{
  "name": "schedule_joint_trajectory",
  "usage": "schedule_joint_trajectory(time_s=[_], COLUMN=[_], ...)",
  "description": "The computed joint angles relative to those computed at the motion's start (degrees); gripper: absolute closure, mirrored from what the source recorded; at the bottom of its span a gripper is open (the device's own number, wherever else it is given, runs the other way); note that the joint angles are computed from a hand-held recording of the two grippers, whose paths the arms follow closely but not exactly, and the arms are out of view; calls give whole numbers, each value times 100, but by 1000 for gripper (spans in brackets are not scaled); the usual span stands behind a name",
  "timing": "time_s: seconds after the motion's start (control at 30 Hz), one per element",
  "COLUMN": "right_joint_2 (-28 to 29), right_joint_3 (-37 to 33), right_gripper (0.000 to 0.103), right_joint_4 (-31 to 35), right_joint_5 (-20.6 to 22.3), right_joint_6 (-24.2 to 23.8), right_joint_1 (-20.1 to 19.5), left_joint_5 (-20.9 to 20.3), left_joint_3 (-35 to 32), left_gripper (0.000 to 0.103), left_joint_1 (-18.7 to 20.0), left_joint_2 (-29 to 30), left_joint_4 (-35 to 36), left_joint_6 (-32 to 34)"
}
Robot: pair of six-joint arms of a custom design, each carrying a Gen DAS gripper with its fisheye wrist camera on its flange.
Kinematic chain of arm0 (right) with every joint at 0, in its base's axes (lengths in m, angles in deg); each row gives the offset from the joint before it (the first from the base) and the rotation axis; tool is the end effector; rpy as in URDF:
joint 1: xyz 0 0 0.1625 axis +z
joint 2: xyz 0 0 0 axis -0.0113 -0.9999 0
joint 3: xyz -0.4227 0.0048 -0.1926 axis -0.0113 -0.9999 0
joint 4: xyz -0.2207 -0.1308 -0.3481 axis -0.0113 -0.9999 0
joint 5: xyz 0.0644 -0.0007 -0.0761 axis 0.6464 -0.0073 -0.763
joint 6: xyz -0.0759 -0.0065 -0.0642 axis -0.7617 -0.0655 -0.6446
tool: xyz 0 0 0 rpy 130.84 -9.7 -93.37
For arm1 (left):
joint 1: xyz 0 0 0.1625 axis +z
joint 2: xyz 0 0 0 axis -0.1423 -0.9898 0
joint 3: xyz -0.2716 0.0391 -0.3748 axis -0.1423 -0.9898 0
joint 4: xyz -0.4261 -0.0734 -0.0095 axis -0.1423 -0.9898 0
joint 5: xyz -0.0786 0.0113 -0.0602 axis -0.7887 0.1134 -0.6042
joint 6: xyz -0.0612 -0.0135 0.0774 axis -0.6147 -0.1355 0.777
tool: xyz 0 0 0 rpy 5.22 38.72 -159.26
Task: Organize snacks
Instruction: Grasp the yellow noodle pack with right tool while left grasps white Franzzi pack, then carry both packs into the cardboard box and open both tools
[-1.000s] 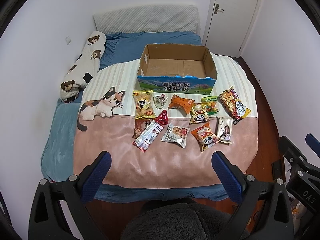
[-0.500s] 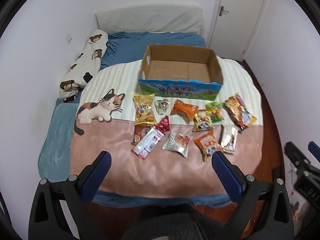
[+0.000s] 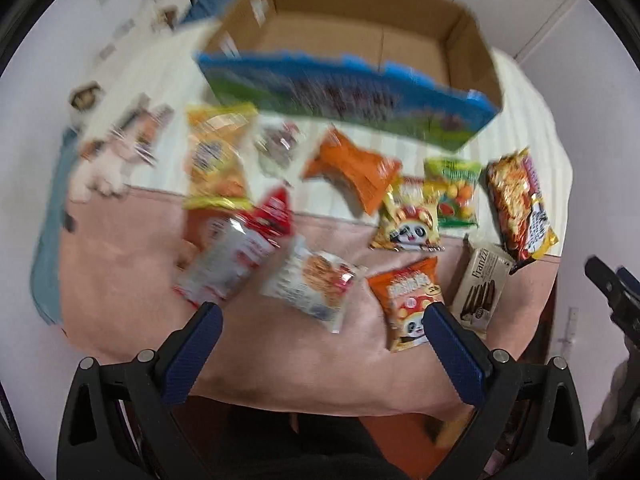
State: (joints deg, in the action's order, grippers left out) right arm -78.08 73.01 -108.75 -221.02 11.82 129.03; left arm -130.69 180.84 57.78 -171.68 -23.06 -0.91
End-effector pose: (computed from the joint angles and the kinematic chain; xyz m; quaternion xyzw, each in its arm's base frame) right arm 0.4219 -0.4320 0.1135 0.1928 -0.8946 0.0738 0.3964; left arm -0.0136 -0.3130 0.3853 -0.1617 0.9182 -0.1372 0.3346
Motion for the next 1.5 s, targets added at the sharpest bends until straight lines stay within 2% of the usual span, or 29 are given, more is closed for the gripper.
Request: schedule_joint_trajectory(time_s=[0.13, 0.23, 0.33, 0.47, 0.53, 0.6, 0.63, 0.7, 0.73, 0.83, 0.93, 1.0, 1.07, 1.1, 1.13, 1.23, 1.27, 1.37, 1.43, 1.47, 1.5], right_joint_2=[377, 698, 1058, 1455, 1626, 1720, 1739, 1720, 1675, 1340, 933, 734, 539, 468, 362, 165, 144, 84, 241, 283, 401], right_joint_3=[-150, -404, -693, -1065, -1229, -1261, -1243, -1158, -1114, -810, -383, -97, 250, 441, 601, 1049, 1149, 1532, 1614, 1622, 1689], right_gripper=[0, 0, 0, 0, 0, 0, 2, 13, 14, 16, 16, 16, 16, 16, 15, 11, 6, 4, 4, 7, 15], right_joint_4=[-377, -362, -307, 96, 405, 444, 404, 241, 270, 191, 150, 84, -75, -200, -260, -734, -891, -1324, -1444, -1491, -1700], right_joint_5=[106, 239, 287, 463, 663, 572, 533, 417, 417, 656, 896, 996, 1120, 1222, 1377, 1723, 1753, 1744, 1505, 1414, 1310], right_joint_6=[-795, -1186, -1499, -1668, -1602, -1533, -1520, -1441, -1317, -839, -403, -136, 139, 253, 413, 393, 336, 98, 122, 168, 305], right_joint_1=[-516, -783, -1005, -1258, -1394, -1432, -1434, -1409, -1400, -1480, -1622, -1732, -1882, -1969, -2057, -2223, -2233, -2316, -2247, -2225, -2143], left_joint_5=[-464, -820, -1021, -846, -792, -772, -746, -759, -813, -1097, -1054, -1166, -1246, -1208, -1216, -1143, -1125, -1107, -1104, -1068, -1019], left_joint_3=[317, 485, 602, 694, 702, 722, 739, 782, 788, 792, 779, 783, 792, 796, 793, 929, 967, 962, 994, 1008, 1023], left_gripper=[0, 0, 0, 0, 0, 0, 0, 0, 0, 0, 0, 0, 9, 31, 46, 46, 46, 46, 46, 46, 46], left_joint_1=[793, 1147, 1361, 1448, 1481, 1428, 1360, 1183, 1074, 874, 677, 684, 746, 761, 796, 841, 803, 633, 437, 390, 357], left_joint_2=[545, 889, 1140, 1249, 1277, 1286, 1313, 1383, 1447, 1870, 2463, 2849, 3199, 3338, 3440, 3461, 3420, 3182, 3066, 3024, 3156], left_joint_4=[-1491, -2174, -2491, -2469, -2416, -2465, -2516, -2797, -2920, -3397, -3620, -3885, -4109, -4133, -4146, -4406, -4410, -4094, -3912, -3854, -3977], left_joint_6=[783, 1064, 1143, 977, 884, 879, 892, 1078, 1210, 1810, 2222, 2522, 2785, 2809, 2788, 2774, 2737, 2551, 2363, 2318, 2288])
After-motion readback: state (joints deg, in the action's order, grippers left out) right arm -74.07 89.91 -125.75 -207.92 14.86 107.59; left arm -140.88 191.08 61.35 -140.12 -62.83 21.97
